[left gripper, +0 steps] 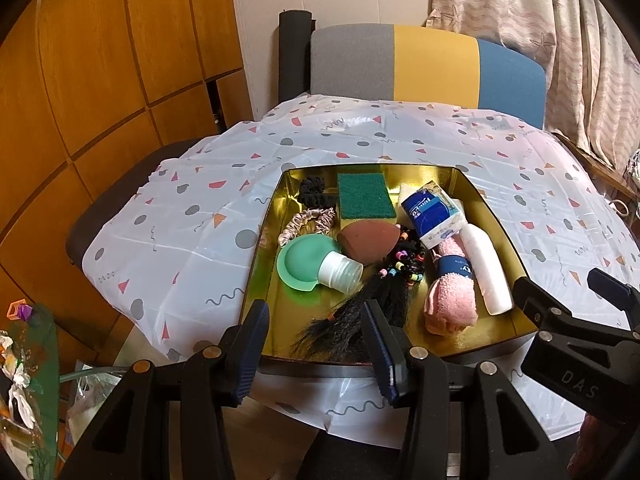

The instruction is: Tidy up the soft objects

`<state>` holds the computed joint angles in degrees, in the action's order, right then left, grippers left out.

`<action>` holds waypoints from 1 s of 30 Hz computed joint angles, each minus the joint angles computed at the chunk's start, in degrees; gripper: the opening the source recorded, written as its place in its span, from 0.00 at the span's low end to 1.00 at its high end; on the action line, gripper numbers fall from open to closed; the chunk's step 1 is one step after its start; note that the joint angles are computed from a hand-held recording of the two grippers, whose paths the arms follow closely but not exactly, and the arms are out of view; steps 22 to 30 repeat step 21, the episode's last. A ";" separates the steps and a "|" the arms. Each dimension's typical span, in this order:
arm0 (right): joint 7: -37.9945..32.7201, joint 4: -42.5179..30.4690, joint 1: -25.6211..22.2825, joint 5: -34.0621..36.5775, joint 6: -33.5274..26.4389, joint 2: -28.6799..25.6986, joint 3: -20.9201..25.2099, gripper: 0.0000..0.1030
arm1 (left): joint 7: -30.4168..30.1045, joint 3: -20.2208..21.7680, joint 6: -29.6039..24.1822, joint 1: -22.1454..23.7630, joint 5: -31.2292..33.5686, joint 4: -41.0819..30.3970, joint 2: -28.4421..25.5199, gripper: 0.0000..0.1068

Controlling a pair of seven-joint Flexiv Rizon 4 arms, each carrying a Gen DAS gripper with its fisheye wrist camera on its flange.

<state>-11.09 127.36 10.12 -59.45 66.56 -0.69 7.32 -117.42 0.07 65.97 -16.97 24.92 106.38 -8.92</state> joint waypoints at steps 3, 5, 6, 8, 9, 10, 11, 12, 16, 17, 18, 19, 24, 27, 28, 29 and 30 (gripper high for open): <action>0.08 -0.08 0.06 0.22 -0.11 -0.11 0.03 1.00 | 0.45 -0.15 0.09 0.11 -0.45 0.14 -0.04 0.45; 0.15 -0.05 0.06 0.31 -0.04 -0.14 0.00 1.00 | 0.70 -0.20 0.11 0.12 -0.74 0.22 -0.02 0.45; 0.03 -0.04 0.05 0.43 0.02 -0.15 -0.02 1.00 | 0.87 -0.23 0.14 0.16 -0.93 0.27 -0.02 0.45; -0.07 -0.04 0.04 0.50 0.09 -0.18 -0.06 1.00 | 0.65 -0.17 0.07 0.02 -0.67 0.20 -0.04 0.45; -0.20 -0.04 0.05 0.57 0.12 -0.20 -0.06 1.00 | 0.65 -0.15 0.06 0.01 -0.65 0.18 -0.04 0.45; -0.38 -0.05 0.07 0.70 0.11 -0.22 -0.05 1.00 | 0.75 -0.19 0.17 0.06 -0.87 0.25 -0.04 0.45; -0.48 0.01 0.04 0.71 0.17 -0.19 -0.07 1.00 | 0.76 -0.18 0.17 0.05 -0.87 0.25 -0.04 0.45; -0.45 0.03 0.04 0.64 0.18 -0.19 -0.07 1.00 | 0.70 -0.14 0.30 0.02 -0.68 0.21 -0.08 0.45; -0.64 -0.03 0.11 0.82 0.21 -0.31 -0.06 1.00 | 0.42 0.01 0.30 -0.17 0.00 -0.03 -0.21 0.45; -0.50 -0.03 0.11 0.70 0.22 -0.32 -0.08 1.00 | 0.16 0.09 0.13 -0.29 0.42 -0.21 -0.21 0.45; -0.52 -0.05 0.13 0.71 0.18 -0.34 -0.08 1.00 | -0.05 0.16 0.03 -0.35 0.76 -0.32 -0.22 0.45; -0.63 -0.04 0.14 0.80 0.20 -0.34 -0.08 1.00 | -0.23 0.18 -0.06 -0.40 1.02 -0.41 -0.23 0.45; -0.48 -0.02 0.14 0.69 0.21 -0.33 -0.11 1.00 | -0.13 0.10 0.03 -0.31 0.89 -0.36 -0.25 0.45; -0.48 -0.02 0.14 0.69 0.21 -0.33 -0.11 1.00 | -0.13 0.10 0.03 -0.31 0.89 -0.36 -0.25 0.45; -0.48 -0.02 0.14 0.69 0.21 -0.33 -0.11 1.00 | -0.13 0.10 0.03 -0.31 0.89 -0.36 -0.25 0.45; -0.48 -0.02 0.14 0.69 0.21 -0.33 -0.11 1.00 | -0.13 0.10 0.03 -0.31 0.89 -0.36 -0.25 0.45; -0.48 -0.02 0.14 0.69 0.21 -0.33 -0.11 1.00 | -0.13 0.10 0.03 -0.31 0.89 -0.36 -0.25 0.45</action>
